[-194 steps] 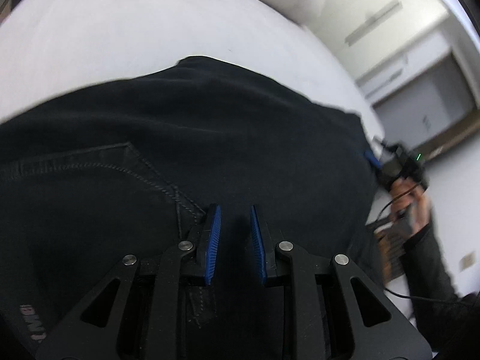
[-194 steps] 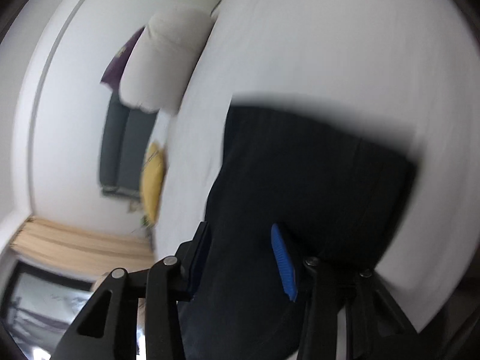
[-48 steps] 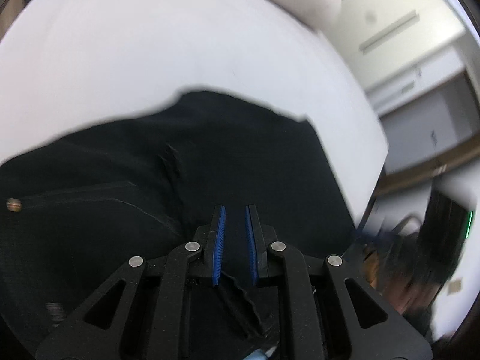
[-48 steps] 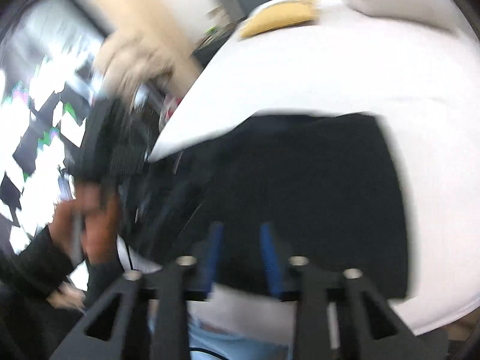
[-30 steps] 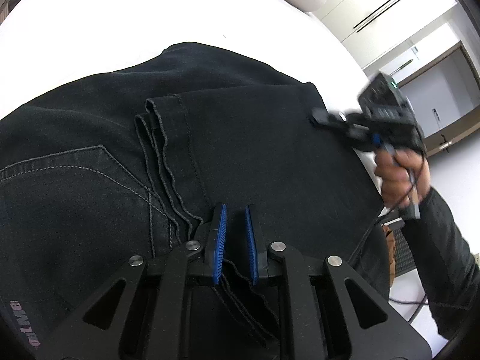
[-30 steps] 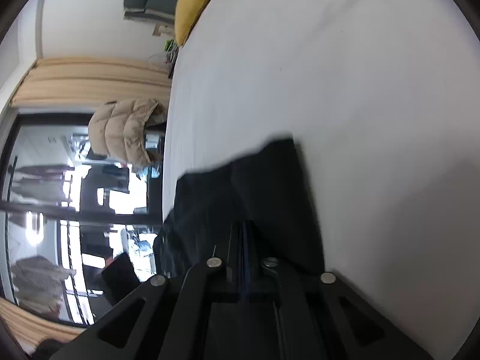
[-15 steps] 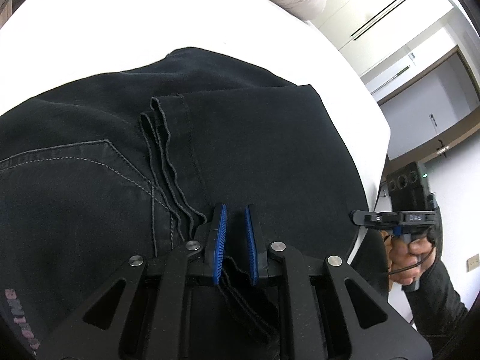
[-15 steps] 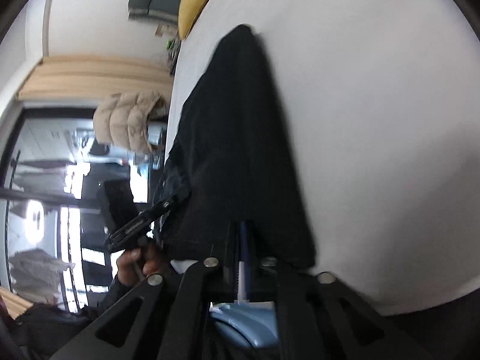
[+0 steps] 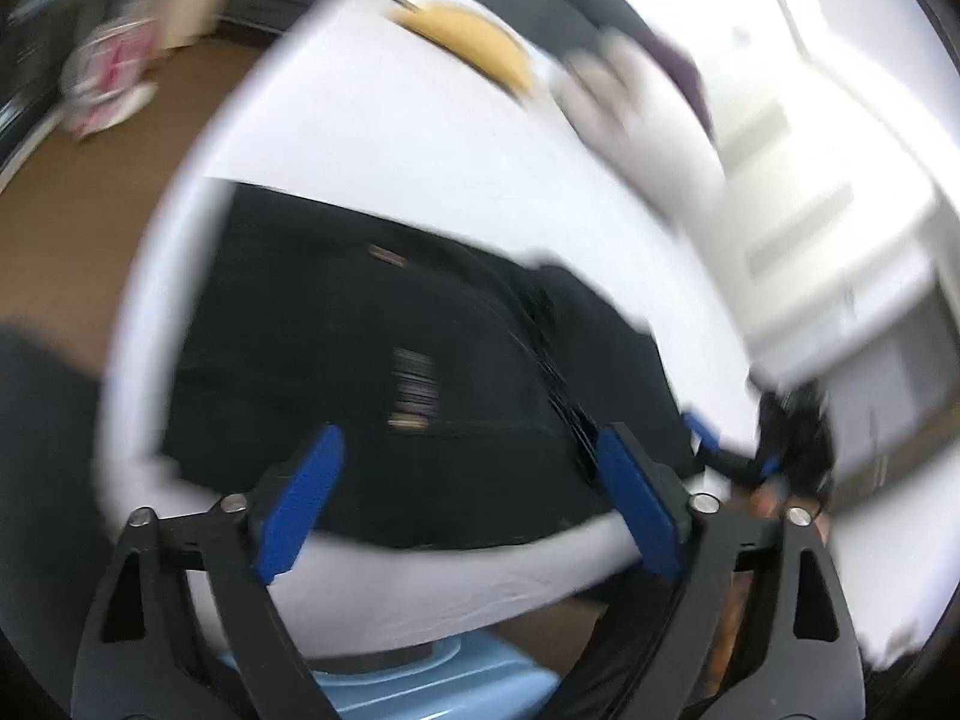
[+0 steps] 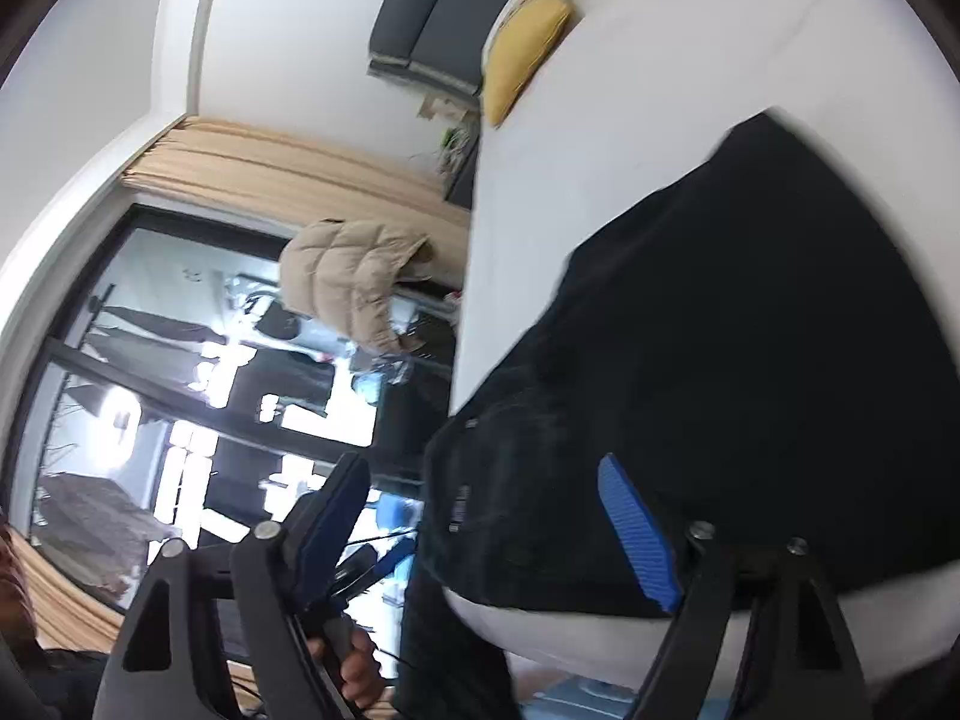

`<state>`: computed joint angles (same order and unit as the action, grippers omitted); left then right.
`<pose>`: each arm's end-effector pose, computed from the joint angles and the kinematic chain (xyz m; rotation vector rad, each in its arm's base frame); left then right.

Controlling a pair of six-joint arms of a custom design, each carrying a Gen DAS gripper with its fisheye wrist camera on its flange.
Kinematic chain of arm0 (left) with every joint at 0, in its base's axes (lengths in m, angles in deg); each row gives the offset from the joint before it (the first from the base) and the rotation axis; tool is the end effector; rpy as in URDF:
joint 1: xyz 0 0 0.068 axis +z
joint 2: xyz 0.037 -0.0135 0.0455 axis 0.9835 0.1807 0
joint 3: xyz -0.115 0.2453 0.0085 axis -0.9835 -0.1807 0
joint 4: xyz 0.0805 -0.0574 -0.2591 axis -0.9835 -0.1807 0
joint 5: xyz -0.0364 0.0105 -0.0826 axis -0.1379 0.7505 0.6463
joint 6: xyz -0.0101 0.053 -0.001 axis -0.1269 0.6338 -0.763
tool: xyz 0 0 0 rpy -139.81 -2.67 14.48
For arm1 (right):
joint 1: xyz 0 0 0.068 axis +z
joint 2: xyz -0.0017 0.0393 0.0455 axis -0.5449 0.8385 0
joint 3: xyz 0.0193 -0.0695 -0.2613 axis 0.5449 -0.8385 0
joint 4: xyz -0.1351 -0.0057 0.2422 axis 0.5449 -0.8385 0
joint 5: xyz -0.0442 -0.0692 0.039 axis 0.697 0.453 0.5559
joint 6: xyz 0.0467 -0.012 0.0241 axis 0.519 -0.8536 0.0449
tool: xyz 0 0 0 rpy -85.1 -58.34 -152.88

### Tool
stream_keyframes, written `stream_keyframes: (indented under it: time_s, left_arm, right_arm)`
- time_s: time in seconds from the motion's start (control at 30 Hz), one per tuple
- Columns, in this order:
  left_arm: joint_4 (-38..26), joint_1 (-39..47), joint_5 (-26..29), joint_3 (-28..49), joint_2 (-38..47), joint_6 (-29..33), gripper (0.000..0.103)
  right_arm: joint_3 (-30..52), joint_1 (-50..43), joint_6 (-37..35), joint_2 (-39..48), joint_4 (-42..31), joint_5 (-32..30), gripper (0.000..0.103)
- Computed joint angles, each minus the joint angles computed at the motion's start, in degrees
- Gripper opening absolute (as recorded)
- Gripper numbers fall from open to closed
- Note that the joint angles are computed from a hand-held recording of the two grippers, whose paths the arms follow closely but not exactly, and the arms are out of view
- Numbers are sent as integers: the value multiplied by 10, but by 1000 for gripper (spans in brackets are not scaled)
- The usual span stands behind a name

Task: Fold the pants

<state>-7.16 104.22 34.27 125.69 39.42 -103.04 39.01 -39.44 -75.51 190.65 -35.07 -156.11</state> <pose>0.1455 0.0444 0.2601 -0.6092 2.2841 -0.6874 0.3480 -0.0057 0.1313 -0.0037 2.3121 1.5997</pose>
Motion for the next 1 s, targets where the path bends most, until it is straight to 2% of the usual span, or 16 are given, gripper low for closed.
stream_keyframes:
  time_s: [0.07,0.1,0.17,0.23,0.33,0.43,0.57,0.67,0.73,0.87,0.9,1.0]
  left_arm:
    - [-68,136,74,0,-4,58,88]
    - [-101,208,114,-1,6,93,88]
    - [-150,308,162,-11,27,155,88]
    - [-164,334,174,-24,51,179,88]
    - [-161,336,207,-39,94,180,87]
    - [-115,322,219,-59,112,145,86]
    - [-3,282,233,-108,116,32,86]
    - [62,275,240,-137,133,-18,86]
    - [66,300,265,-144,153,-7,86]
    - [114,309,285,-165,176,-26,86]
    - [118,318,290,-167,190,-13,86]
    - [179,301,285,-179,196,-67,86]
  right_arm:
    - [0,39,59,13,57,1,66]
    - [2,48,64,20,64,0,62]
    - [8,75,83,34,85,14,46]
    - [17,94,107,44,101,25,40]
    - [25,107,141,57,127,24,40]
    - [31,106,141,56,126,16,38]
    - [46,111,131,58,108,22,28]
    - [63,113,121,68,87,21,27]
    - [74,110,105,75,66,19,27]
    - [94,109,95,91,49,9,27]
    - [100,110,92,96,43,8,27]
    - [117,118,75,110,15,14,27]
